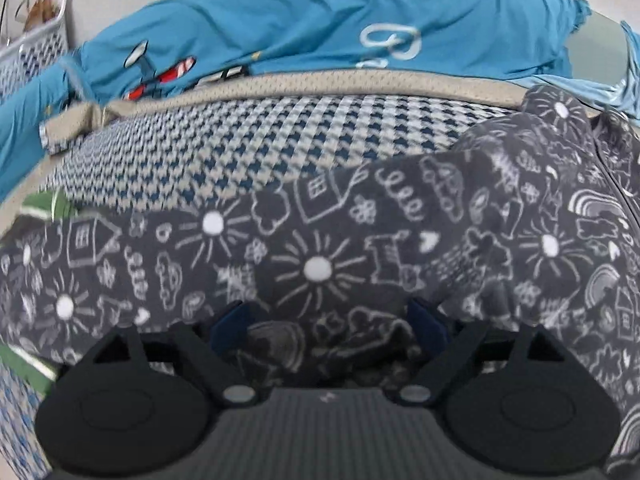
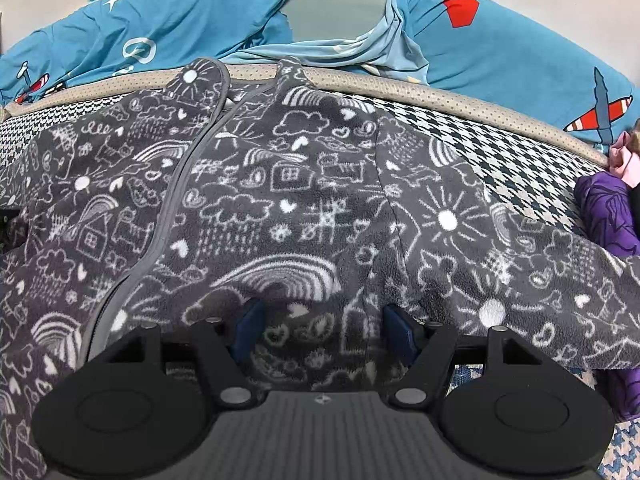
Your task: Fold clothes
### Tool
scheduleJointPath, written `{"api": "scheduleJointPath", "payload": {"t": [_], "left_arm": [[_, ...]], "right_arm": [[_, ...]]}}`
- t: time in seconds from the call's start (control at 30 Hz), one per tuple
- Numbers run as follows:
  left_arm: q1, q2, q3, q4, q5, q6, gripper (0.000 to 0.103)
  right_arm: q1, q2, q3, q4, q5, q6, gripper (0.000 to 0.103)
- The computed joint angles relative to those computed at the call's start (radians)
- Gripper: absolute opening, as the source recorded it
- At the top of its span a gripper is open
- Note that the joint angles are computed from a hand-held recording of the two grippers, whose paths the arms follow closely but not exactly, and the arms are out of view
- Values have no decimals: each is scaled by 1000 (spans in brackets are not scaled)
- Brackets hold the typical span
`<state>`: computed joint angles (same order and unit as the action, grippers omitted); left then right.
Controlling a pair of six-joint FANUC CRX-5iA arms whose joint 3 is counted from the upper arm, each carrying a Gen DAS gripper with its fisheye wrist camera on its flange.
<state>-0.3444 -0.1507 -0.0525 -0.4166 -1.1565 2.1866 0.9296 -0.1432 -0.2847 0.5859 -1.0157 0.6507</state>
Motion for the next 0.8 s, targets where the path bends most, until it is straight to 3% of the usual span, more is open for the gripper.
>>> {"api": "scheduleJointPath", "payload": {"t": [0.1, 0.27, 0.47, 0.67, 0.8], "left_arm": [[40, -19, -23, 60, 13, -32, 89], [51, -46, -20, 69, 37, -37, 87], [85, -76, -13, 57, 123, 23, 89], [152, -73, -38, 133, 236, 52, 91], [154, -44, -27, 145, 277, 79, 93]], "right_arm": [[-4, 0, 1, -4, 4, 8, 66], [-3, -4, 7, 0, 3, 33, 66], [18, -36, -34, 125, 58, 8, 65], [12, -61, -69, 145, 211, -11, 62], [14, -53, -84, 175, 288, -27, 52]]}}
